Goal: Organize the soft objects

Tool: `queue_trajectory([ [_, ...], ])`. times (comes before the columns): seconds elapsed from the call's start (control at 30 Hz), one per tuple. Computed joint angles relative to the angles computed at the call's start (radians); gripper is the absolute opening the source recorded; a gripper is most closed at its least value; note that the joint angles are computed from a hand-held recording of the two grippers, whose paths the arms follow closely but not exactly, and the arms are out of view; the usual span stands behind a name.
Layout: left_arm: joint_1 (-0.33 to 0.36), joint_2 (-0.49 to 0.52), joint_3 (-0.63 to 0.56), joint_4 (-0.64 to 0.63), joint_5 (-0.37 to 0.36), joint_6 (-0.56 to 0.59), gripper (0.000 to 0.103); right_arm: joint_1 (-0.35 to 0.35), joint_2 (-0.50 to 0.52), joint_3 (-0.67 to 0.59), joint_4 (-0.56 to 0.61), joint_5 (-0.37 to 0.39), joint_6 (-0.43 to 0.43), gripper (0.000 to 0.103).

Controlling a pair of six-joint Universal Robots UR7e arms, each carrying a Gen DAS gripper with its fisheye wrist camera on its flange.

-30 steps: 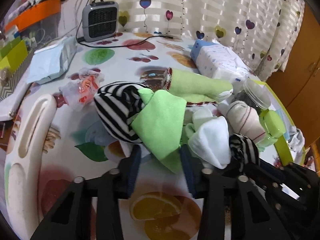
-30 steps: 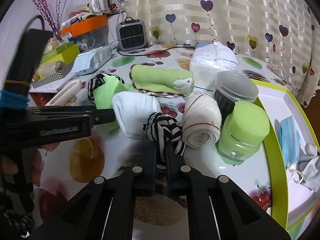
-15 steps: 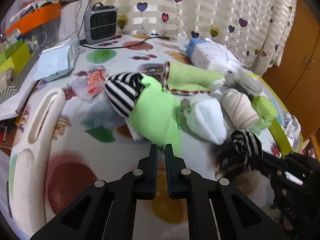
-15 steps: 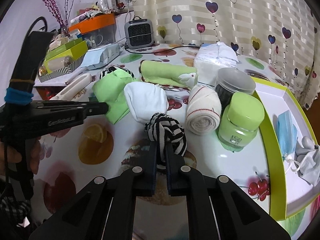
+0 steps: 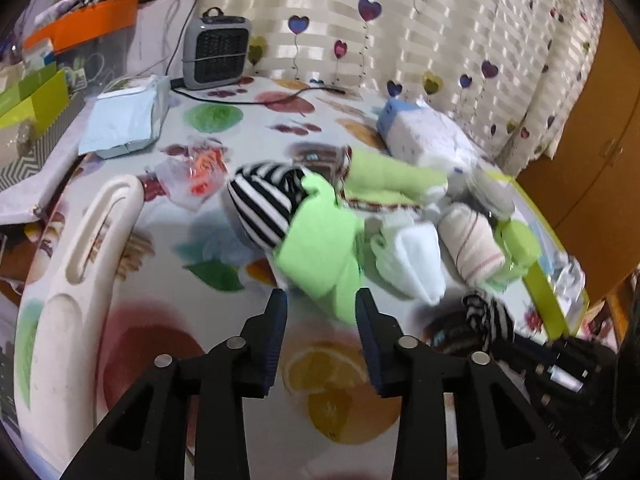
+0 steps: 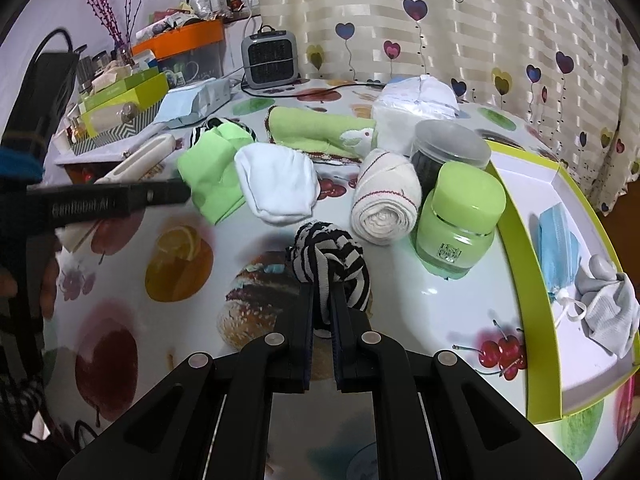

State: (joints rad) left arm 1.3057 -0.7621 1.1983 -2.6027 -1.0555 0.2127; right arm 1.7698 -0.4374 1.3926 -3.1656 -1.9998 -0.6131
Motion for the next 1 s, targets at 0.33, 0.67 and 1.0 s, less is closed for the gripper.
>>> queue_trajectory([
  [0.33,0.018,0.092,-0.228,0.05,0.016,-0.057,0.042,-0.005,0.004,-0.018,0.029,0.006,0.006,0.008],
  [0.67,0.042,0.201,-0.445,0.243,0.005,-0.139,0.042,-0.01,0.006,-0.024,0.041,0.015,0.008,0.008],
  [1.0,0.041,0.24,-0.482,0.27,0.011,-0.128,0.029,-0.012,0.006,-0.028,0.047,0.017,0.013,0.008],
])
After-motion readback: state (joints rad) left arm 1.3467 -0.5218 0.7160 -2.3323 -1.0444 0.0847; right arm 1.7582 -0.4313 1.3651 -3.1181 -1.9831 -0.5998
